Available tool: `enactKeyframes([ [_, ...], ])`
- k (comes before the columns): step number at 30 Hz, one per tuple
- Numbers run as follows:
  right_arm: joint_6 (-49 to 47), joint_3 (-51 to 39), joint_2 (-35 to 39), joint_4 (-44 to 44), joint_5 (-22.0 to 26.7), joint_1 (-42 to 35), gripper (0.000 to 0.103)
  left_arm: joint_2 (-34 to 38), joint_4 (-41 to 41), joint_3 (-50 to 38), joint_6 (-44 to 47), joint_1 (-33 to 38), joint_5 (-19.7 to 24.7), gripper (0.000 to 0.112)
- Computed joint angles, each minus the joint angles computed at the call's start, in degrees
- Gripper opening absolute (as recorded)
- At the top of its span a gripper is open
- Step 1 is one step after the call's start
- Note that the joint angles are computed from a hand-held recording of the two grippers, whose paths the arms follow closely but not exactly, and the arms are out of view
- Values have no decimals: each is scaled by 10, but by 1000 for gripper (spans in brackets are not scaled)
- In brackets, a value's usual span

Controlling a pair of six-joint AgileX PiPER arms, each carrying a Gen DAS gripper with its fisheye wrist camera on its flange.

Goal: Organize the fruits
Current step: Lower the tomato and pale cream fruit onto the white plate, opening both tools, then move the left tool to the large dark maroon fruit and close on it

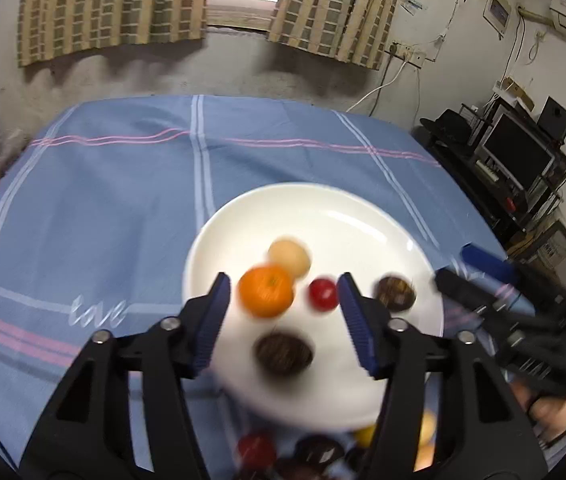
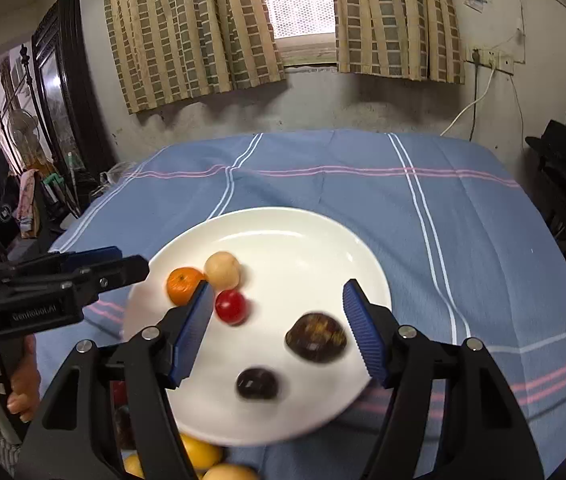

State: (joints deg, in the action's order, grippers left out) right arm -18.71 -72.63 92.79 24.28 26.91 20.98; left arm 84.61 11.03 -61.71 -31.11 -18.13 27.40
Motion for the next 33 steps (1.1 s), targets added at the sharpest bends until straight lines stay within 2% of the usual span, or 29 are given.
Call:
enactKeyframes([
  [2, -6, 41, -42, 14, 8, -1, 67, -48, 32, 53, -37, -10, 2, 61],
  [5, 1, 122, -114, 19, -13, 6, 67, -119, 80, 139, -94, -25, 2, 61],
  [7, -21, 181, -160, 56, -30, 6, 69, -161, 133, 196, -155, -44, 3, 61],
  [10, -69, 258, -210, 131, -54, 2, 76, -200, 154, 262, -195, -60, 0, 62],
  [12, -134, 300, -232, 211, -61, -12, 78, -209, 178, 286, -234, -77, 3, 62],
  [17, -194, 318, -240, 280, -50, -49, 80, -206, 280, 299, -345, -135, 27, 62],
  [19, -197, 318, -240, 288, -40, -62, 89, -200, 310, 299, -375, -152, 35, 62],
  [20, -198, 318, -240, 291, -38, -65, 90, -198, 318, 298, -384, -157, 36, 62],
  [24, -221, 322, -250, 316, -21, -78, 91, -195, 352, 295, -412, -186, 21, 62],
  [26, -230, 326, -259, 323, -20, -78, 91, -172, 372, 282, -425, -210, 20, 62],
  [32, -194, 324, -264, 287, -22, -67, 92, -107, 339, 250, -385, -210, -6, 61],
  [33, -189, 323, -264, 282, -21, -66, 92, -103, 354, 250, -399, -213, -3, 61],
])
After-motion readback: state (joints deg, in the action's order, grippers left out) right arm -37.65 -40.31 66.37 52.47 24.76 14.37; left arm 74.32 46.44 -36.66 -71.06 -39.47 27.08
